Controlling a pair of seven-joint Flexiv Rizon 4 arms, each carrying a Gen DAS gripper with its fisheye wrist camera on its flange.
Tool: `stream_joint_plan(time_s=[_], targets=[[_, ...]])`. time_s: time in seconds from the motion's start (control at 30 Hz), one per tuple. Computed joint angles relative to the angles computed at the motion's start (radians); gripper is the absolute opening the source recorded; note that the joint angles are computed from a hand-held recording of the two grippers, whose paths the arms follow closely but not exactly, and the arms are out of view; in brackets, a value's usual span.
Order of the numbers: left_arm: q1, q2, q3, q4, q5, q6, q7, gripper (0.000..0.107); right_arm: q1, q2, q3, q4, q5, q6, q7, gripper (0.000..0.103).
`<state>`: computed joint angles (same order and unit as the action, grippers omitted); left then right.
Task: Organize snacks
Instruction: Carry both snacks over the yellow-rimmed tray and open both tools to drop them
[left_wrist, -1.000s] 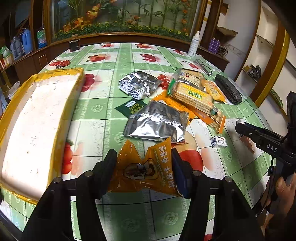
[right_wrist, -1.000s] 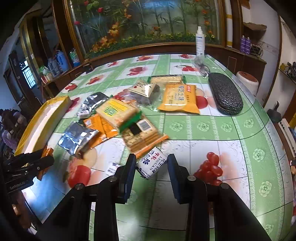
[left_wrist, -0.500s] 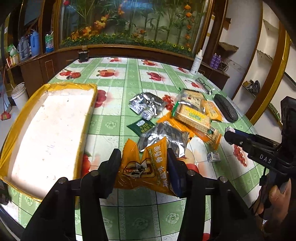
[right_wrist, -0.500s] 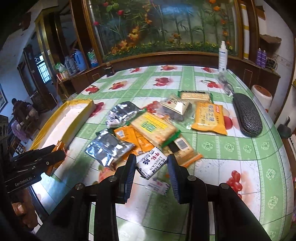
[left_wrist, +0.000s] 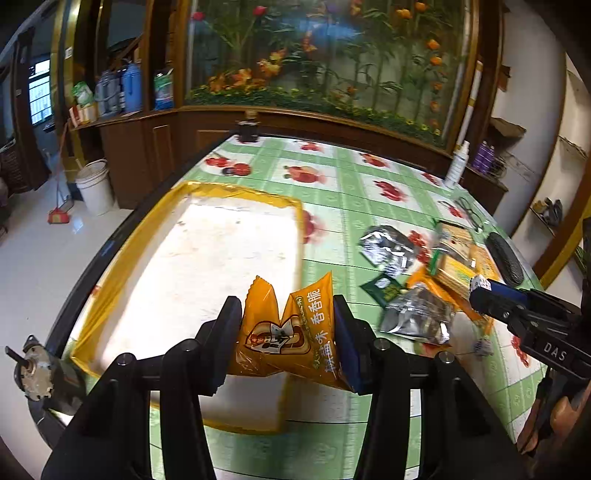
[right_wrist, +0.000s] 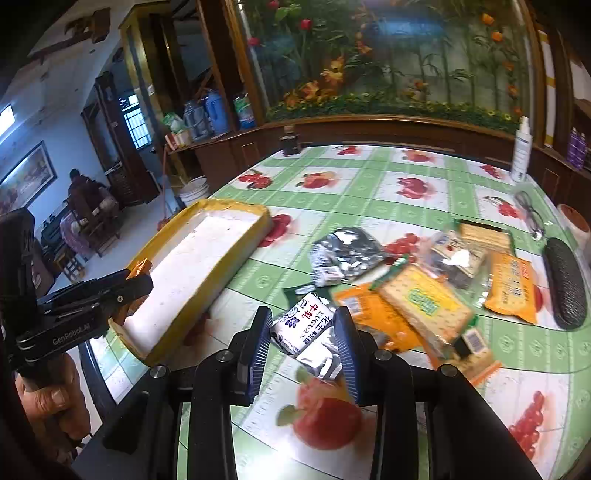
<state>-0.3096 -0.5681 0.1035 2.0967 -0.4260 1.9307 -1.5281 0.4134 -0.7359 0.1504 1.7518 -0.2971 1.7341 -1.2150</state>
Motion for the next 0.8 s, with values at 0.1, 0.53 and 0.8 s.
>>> stream_joint_plan(time_s=[0.1, 0.53, 0.8], targets=[[0.004, -0.001, 0.017, 0.012, -0.015, 0.006, -0.009, 0.048, -0.015, -0.024, 0.046, -0.038, -0.022, -0.027, -0.016, 0.036], [0.061, -0.017, 0.034, 0.038, -0.048, 0.013, -0.027, 0.048, -0.076, -0.224, 0.323, -0.333, -0.04, -0.209, -0.177, 0.036], [0.068, -0.042, 0.064, 0.024, -0.071, -0.005, -0.028, 0.048, 0.011, -0.31, 0.332, -0.507, 0.007, -0.335, -0.278, 0.036]])
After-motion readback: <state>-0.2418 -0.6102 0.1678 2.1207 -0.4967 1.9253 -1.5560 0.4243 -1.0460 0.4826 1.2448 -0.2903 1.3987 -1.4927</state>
